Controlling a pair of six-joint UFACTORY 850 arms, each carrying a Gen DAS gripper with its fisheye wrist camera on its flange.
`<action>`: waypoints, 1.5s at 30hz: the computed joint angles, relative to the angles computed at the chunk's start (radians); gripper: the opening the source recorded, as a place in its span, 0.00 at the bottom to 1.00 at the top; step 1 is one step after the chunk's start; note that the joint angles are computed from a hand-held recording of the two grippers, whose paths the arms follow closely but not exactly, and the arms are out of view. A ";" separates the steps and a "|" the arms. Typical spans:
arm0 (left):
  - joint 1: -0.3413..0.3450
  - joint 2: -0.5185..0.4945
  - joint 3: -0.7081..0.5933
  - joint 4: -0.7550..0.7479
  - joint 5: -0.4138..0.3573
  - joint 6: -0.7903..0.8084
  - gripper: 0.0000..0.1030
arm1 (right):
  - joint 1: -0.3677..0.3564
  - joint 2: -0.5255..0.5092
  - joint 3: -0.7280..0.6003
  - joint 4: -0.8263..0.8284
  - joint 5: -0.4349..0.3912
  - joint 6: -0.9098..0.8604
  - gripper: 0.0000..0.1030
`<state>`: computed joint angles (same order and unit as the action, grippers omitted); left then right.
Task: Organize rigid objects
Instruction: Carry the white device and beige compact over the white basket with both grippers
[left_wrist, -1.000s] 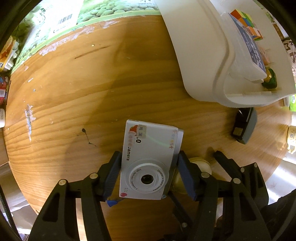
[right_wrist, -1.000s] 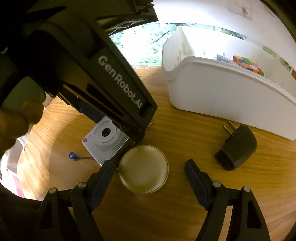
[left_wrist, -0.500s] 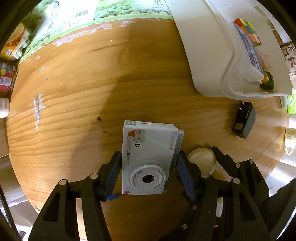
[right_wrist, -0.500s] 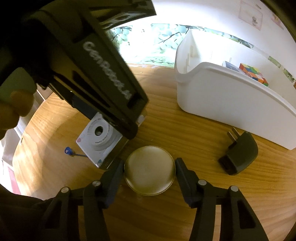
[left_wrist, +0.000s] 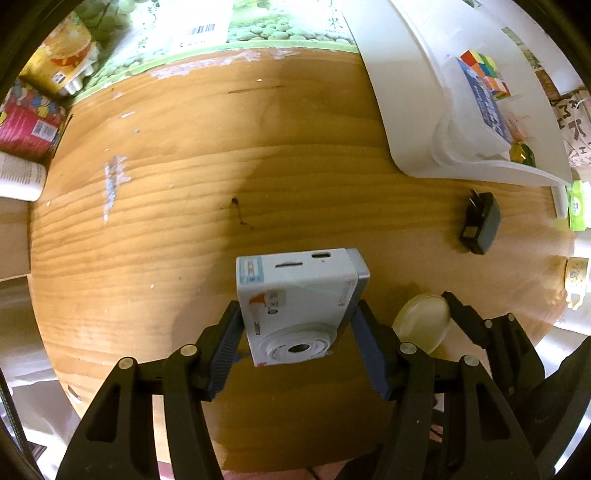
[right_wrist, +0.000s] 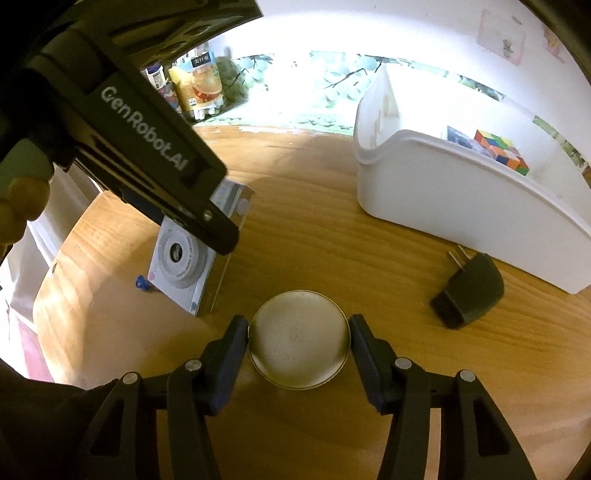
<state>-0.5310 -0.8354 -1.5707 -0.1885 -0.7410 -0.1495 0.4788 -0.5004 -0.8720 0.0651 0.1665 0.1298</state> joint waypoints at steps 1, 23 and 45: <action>-0.002 0.007 0.008 0.003 0.004 -0.004 0.61 | -0.005 0.010 0.005 -0.006 -0.005 0.002 0.55; -0.103 0.163 0.109 0.102 0.087 -0.215 0.60 | -0.177 0.253 0.205 -0.259 0.019 0.109 0.55; -0.187 -0.013 -0.266 0.341 0.032 -0.525 0.60 | -0.471 0.277 0.155 -0.958 0.192 0.542 0.55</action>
<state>-0.7181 -0.8480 -1.8369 0.1520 -0.7087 -0.6744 0.0076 -0.2238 -0.7175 -0.8934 0.3586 0.6713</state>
